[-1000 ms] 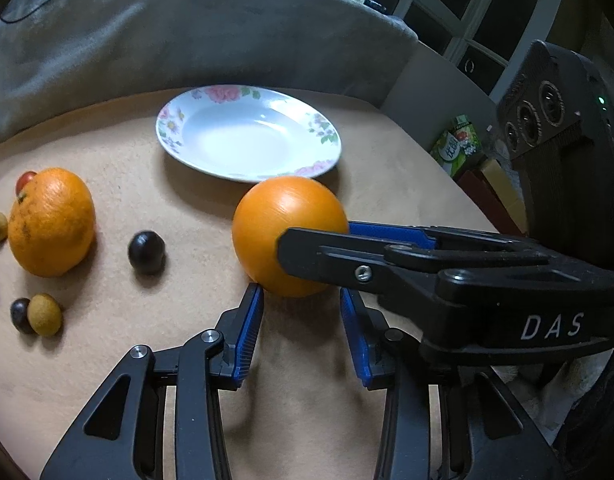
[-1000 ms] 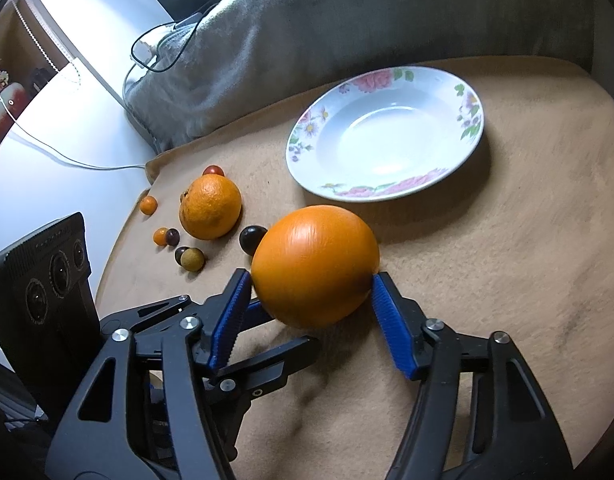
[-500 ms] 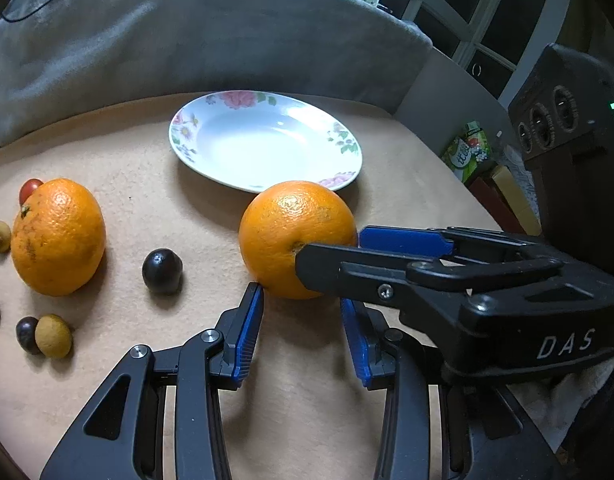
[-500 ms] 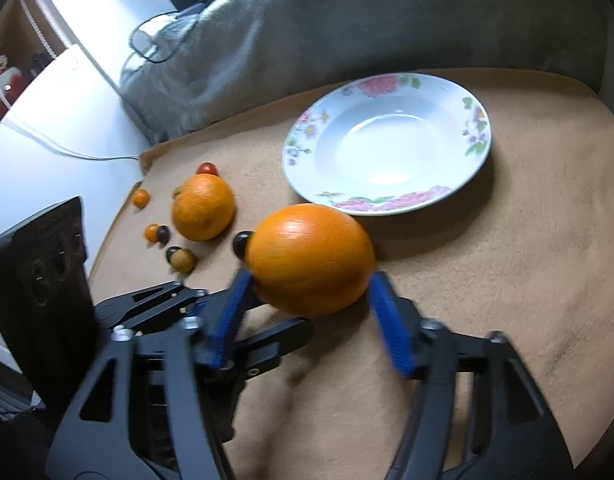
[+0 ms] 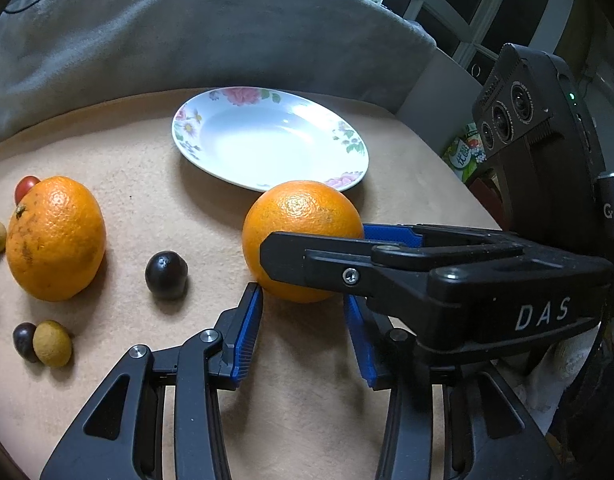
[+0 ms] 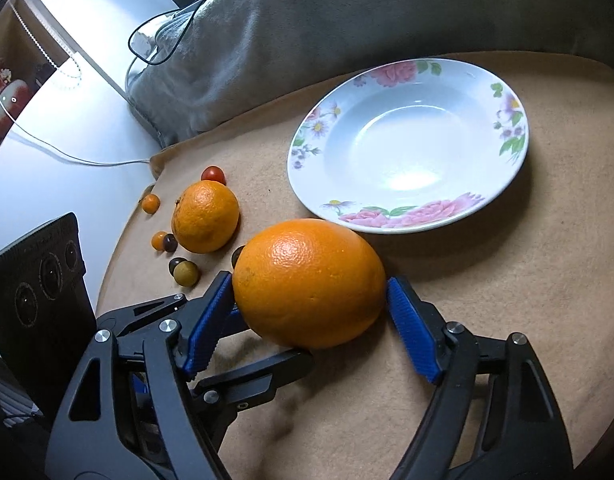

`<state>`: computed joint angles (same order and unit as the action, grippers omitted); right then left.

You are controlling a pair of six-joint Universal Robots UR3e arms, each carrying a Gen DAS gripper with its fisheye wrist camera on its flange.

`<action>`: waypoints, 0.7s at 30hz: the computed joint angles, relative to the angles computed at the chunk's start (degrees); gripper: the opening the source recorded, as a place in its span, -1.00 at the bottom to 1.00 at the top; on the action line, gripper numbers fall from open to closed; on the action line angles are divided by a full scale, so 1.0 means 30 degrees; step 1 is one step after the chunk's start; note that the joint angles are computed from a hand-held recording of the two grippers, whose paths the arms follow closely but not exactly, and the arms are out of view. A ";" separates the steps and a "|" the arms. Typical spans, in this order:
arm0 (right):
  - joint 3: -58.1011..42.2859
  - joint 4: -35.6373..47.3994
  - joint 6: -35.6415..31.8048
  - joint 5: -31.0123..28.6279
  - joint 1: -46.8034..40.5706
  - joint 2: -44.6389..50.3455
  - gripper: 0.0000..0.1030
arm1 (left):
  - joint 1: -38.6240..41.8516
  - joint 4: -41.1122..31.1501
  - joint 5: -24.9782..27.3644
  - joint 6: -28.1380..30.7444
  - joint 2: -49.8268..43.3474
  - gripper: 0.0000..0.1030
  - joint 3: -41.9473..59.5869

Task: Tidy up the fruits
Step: 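Close the right gripper on the large orange and lift it, then carry the orange over the white plate and open the right gripper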

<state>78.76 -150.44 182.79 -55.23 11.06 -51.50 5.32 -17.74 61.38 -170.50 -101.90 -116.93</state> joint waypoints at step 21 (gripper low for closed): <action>0.1105 -0.0934 0.0177 -0.1944 0.0331 -0.2249 0.54 | -0.0759 0.0501 -0.0095 -0.0602 0.0285 -0.16 0.0839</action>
<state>82.08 -153.24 183.32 -61.06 12.05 -58.25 3.05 -16.24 61.10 -172.31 -101.04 -114.42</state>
